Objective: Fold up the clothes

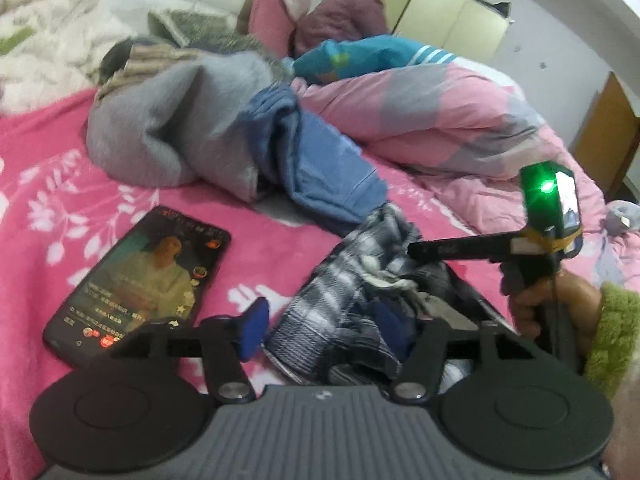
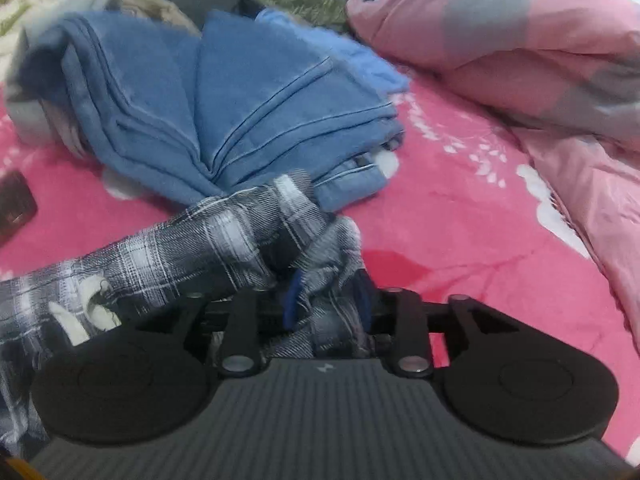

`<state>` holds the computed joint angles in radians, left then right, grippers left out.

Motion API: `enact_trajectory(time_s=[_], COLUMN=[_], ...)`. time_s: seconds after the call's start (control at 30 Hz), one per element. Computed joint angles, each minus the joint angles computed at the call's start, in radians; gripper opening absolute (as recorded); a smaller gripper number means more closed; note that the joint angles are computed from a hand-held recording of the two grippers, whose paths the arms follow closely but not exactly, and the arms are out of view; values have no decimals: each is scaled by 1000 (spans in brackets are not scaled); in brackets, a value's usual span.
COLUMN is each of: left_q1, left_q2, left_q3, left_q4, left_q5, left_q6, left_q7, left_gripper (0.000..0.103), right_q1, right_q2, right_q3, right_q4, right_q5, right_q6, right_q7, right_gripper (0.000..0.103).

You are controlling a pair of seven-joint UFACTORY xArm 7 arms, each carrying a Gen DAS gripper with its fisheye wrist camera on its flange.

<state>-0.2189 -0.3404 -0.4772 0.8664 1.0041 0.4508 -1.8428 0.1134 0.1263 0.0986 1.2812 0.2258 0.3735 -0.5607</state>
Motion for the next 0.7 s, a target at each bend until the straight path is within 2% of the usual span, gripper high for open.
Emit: enact_trajectory(time_s=[0.03,0.13,0.23,0.3,0.37,0.43,0.47,0.53,0.6,0.67,0.7], left_q1=[-2,-8,4,30,60,109,113,127,121,138,150], left_q2=[-10,-46,-86,-99,-80,-59,-41,2,48,70,73], left_q3=[-8,-23,-55,-83,-114,-177,-178,-167,-147,-151,-157], left_q4=[-2,-22,-67,-98,-108,-80,-64,-39,-19,-18,-20], left_q5=[6,-11,-33,-45,-54,-6,9,81,109,212,289], left_q6=[10,27,-16,-76,-118,-76,-70,-101,-100,-104,-111], left_q7=[-5,-42,-162,-266,-321,-362,-362,-389,-399,-501,-579], left_gripper=[66,71,72,71,69,69,69,57,32,21,16], right_q1=[-24,-50,-61,-65,-66,-60,-56,-49,-41,-38,-43], right_q2=[-19,-96,-162,-191,-199,-192,-184,-141,-89,-32,2], right_q3=[15,-7,-56,-85,-101,-99,-96,-85,-68,-52,-46], right_q4=[-3,-12,-2,4,8,-5,-10,12,43,76,107], right_q5=[52,225,335,373,374,353,343,308,281,277,281], right_q6=[14,67,175,255,311,316,313,319,296,259,273], right_q7=[-30,-115,-144,-141,-135,-138,-141,-115,-97,-89,-66], right_gripper=[40,51,58,61,73,83,83,83,83,83,83])
